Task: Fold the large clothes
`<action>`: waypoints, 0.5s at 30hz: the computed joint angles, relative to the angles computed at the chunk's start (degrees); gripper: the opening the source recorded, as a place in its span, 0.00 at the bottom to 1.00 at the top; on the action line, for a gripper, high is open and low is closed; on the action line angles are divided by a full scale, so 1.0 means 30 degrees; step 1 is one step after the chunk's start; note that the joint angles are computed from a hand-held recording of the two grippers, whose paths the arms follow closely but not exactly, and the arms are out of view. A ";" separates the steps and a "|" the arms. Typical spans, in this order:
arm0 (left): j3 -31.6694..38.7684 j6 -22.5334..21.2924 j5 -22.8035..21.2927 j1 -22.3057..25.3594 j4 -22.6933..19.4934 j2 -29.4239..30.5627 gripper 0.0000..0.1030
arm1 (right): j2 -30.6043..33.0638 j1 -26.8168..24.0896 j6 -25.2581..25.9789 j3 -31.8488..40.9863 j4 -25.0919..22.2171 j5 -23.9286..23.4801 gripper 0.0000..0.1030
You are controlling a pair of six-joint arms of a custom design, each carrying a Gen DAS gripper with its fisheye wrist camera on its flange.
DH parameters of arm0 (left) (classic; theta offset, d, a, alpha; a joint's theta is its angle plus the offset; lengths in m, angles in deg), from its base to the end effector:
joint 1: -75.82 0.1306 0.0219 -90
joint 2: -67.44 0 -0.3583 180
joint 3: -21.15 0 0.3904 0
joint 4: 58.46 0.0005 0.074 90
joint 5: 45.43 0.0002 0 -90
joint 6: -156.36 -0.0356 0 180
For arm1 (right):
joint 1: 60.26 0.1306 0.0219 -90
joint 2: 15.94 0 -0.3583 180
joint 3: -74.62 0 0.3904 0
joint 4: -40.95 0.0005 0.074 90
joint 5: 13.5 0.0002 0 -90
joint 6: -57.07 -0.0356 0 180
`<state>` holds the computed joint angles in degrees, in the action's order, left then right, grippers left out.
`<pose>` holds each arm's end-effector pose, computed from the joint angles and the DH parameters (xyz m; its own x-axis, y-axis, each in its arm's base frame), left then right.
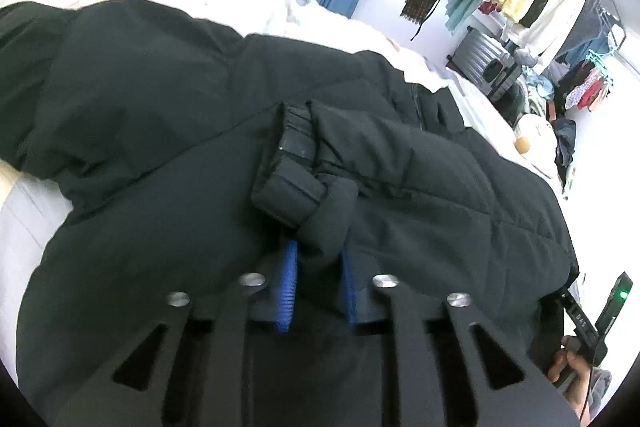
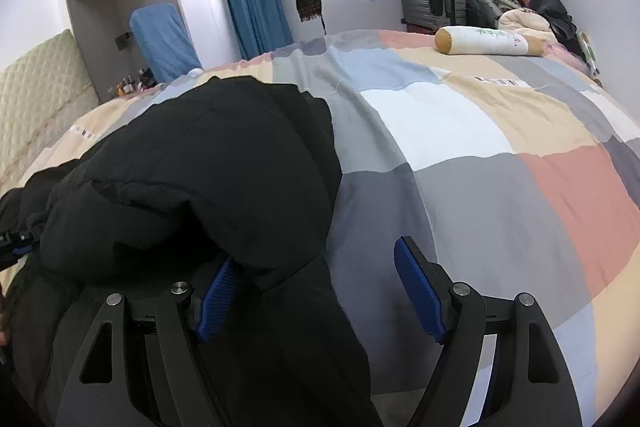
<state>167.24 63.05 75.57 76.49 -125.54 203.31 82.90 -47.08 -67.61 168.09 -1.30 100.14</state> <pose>0.7204 -0.0104 0.3617 -0.8202 0.0399 -0.5707 0.3194 0.8595 -0.3990 0.5266 0.1081 0.3692 -0.5606 0.4041 -0.7228 0.4539 0.8800 0.1399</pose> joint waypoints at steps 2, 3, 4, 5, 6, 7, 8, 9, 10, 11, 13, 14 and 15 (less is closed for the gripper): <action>-0.0443 0.0091 -0.0608 -0.0050 0.0659 -0.0287 0.13 | 0.0007 -0.0062 -0.0159 -0.0020 0.0037 0.0107 0.73; -0.0319 0.0215 -0.0772 -0.0031 0.0653 -0.0181 0.12 | 0.0017 -0.0100 -0.0273 -0.0031 0.0006 0.0155 0.73; 0.0024 0.0394 -0.0780 0.0020 0.0474 0.0053 0.12 | 0.0034 -0.0137 -0.0308 -0.0029 -0.0021 0.0167 0.73; 0.0357 0.0465 -0.0790 0.0040 0.0347 0.0283 0.12 | 0.0017 -0.0168 -0.0293 -0.0055 -0.0017 0.0171 0.73; 0.0329 0.0399 -0.0844 0.0057 0.0433 0.0287 0.12 | 0.0023 -0.0186 -0.0280 -0.0064 -0.0004 0.0203 0.73; -0.0103 0.0108 -0.0964 0.0055 0.0723 0.0026 0.12 | 0.0018 -0.0207 -0.0327 -0.0062 -0.0024 0.0178 0.73; 0.0058 0.0053 -0.1090 -0.0035 0.0741 0.0142 0.12 | 0.0030 -0.0206 -0.0379 -0.0018 -0.0102 0.0162 0.73; -0.0216 -0.0204 -0.1173 -0.0037 0.0768 -0.0079 0.12 | 0.0057 -0.0170 -0.0322 0.0071 -0.0209 0.0260 0.73; -0.0310 -0.0402 -0.1193 -0.0033 0.0709 -0.0182 0.12 | 0.0082 -0.0103 -0.0211 0.0159 -0.0317 0.0407 0.73; -0.0325 -0.0580 -0.1166 -0.0011 0.0627 -0.0258 0.12 | 0.0142 0.0008 -0.0060 0.0333 -0.0546 0.0565 0.73; -0.0506 -0.0828 -0.1264 -0.0027 0.0626 -0.0545 0.15 | 0.0082 0.0186 0.0120 0.0449 -0.0700 0.0544 0.73; -0.0851 -0.1084 -0.1273 0.0011 0.0703 -0.0890 0.17 | -0.0006 0.0287 0.0159 0.0443 -0.0692 0.0431 0.73; -0.1049 -0.1214 -0.1265 -0.0009 0.0806 -0.1091 0.19 | -0.0080 0.0407 0.0134 0.0502 -0.0761 0.0289 0.73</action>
